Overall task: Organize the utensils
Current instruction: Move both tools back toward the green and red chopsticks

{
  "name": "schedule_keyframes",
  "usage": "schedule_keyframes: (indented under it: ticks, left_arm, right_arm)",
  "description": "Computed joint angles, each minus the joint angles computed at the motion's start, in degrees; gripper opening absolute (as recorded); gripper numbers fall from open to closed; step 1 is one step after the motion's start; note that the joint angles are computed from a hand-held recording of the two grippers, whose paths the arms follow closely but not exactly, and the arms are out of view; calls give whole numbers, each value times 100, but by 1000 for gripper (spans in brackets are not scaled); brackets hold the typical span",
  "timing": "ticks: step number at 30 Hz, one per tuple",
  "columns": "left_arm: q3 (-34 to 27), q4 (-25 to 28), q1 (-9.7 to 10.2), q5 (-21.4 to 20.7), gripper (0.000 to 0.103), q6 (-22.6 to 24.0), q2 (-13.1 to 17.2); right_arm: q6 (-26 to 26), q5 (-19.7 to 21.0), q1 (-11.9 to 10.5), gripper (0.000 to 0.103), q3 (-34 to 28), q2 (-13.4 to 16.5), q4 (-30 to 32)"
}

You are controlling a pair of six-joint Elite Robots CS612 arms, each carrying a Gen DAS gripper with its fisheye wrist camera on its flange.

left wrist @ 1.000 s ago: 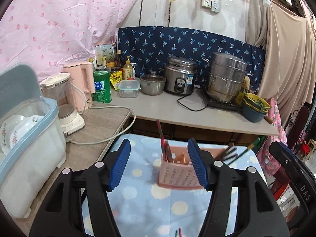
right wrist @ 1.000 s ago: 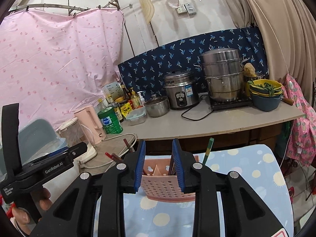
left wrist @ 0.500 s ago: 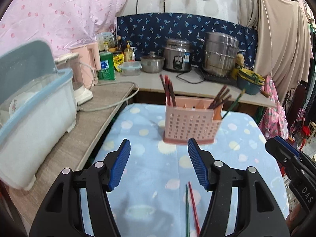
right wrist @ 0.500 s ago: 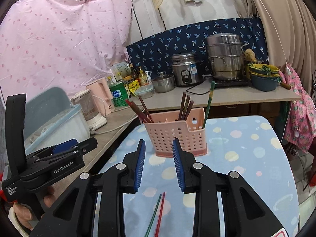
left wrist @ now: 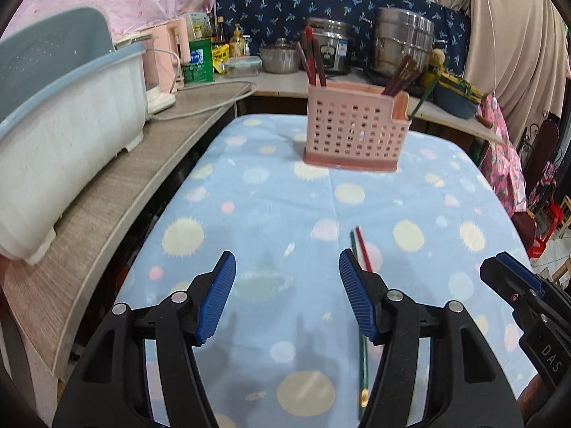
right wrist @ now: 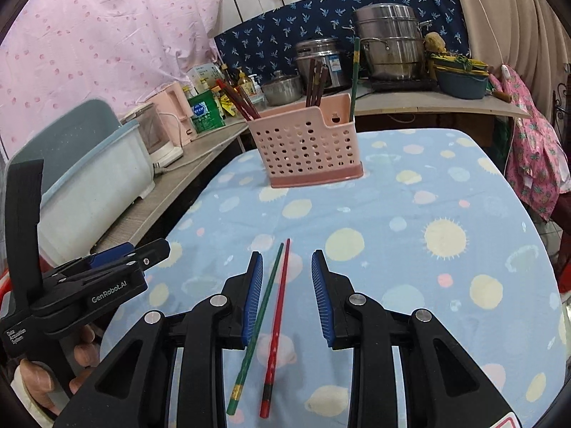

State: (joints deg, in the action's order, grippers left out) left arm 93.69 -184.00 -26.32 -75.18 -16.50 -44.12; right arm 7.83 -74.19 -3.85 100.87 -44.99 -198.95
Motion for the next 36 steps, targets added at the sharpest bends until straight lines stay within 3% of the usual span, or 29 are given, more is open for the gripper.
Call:
schedule_keyframes:
  ticks: [15, 36]
  left_arm:
    - [333, 262, -52, -113, 57, -237, 36]
    - [489, 495, -36, -420, 57, -441, 92]
  right_arm:
    - [-216, -174, 109, 28, 372, 77, 153]
    - [-313, -121, 225, 28, 489, 190, 410]
